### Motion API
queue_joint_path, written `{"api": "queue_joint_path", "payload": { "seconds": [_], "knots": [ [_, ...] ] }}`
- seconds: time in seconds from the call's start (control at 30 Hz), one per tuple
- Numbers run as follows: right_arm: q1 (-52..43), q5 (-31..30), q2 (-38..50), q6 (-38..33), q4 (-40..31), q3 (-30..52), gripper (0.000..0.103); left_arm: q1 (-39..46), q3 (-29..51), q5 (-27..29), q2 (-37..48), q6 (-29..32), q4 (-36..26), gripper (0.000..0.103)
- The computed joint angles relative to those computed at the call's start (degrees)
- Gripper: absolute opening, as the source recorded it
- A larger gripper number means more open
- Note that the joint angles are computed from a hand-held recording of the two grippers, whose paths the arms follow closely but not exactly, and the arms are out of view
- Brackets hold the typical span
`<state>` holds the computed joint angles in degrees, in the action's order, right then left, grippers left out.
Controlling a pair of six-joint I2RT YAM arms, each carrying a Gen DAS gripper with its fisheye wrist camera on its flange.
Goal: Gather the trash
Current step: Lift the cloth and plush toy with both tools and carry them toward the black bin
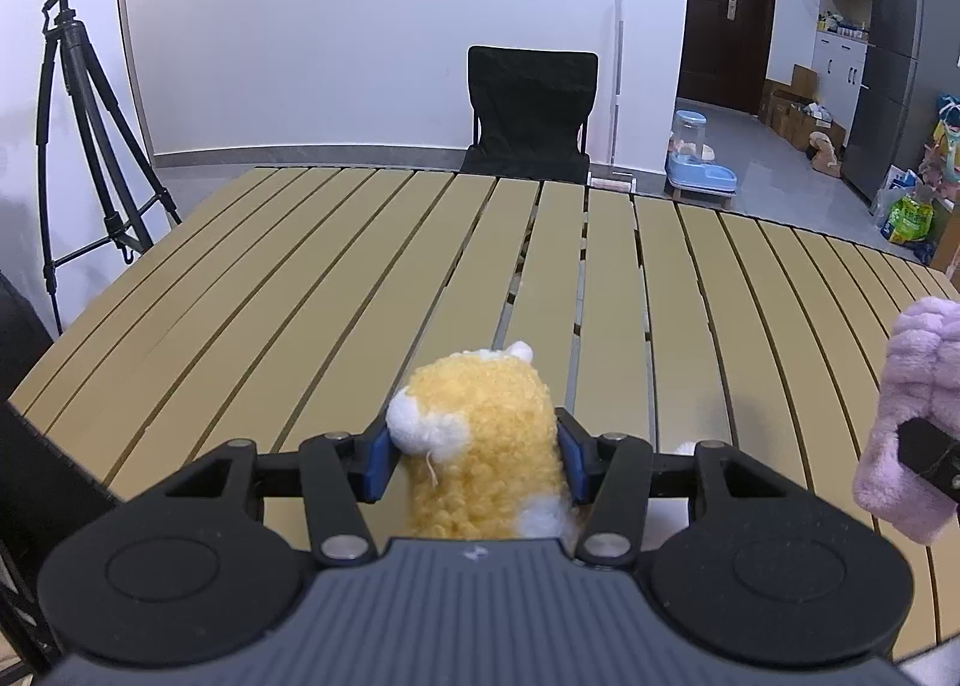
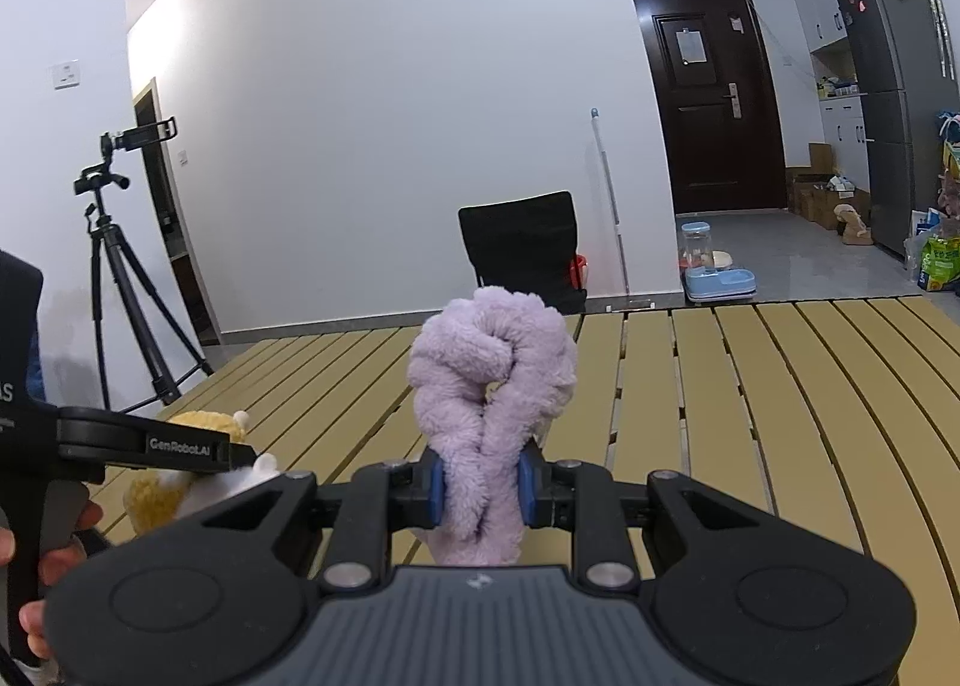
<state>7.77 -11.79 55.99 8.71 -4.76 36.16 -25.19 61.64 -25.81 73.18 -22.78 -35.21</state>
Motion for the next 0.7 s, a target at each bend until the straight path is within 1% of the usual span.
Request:
{"api": "queue_joint_path", "payload": {
  "seconds": [0.23, 0.4, 0.53, 0.6, 0.7],
  "knots": [
    [7.4, 6.1, -12.5, 2.3, -9.9, -3.1, 0.022, -3.0, -4.4, -1.3, -9.1, -1.9, -5.0, 0.053],
    [15.3, 12.7, -19.9, 5.3, -17.1, -3.8, 0.022, -6.1, -7.3, -3.3, -15.7, -4.6, -9.9, 0.053],
    [23.8, 19.7, -25.3, 9.2, -22.8, -4.5, 0.022, -9.1, -9.4, -5.0, -20.2, -7.6, -14.1, 0.053],
    [29.4, 24.2, -27.7, 11.8, -26.0, -4.6, 0.022, -11.7, -10.8, -6.2, -22.7, -10.0, -16.7, 0.053],
    [39.4, 32.6, -30.6, 16.5, -30.7, -4.6, 0.022, -16.2, -12.5, -8.5, -25.8, -14.5, -21.0, 0.053]
  ]
}}
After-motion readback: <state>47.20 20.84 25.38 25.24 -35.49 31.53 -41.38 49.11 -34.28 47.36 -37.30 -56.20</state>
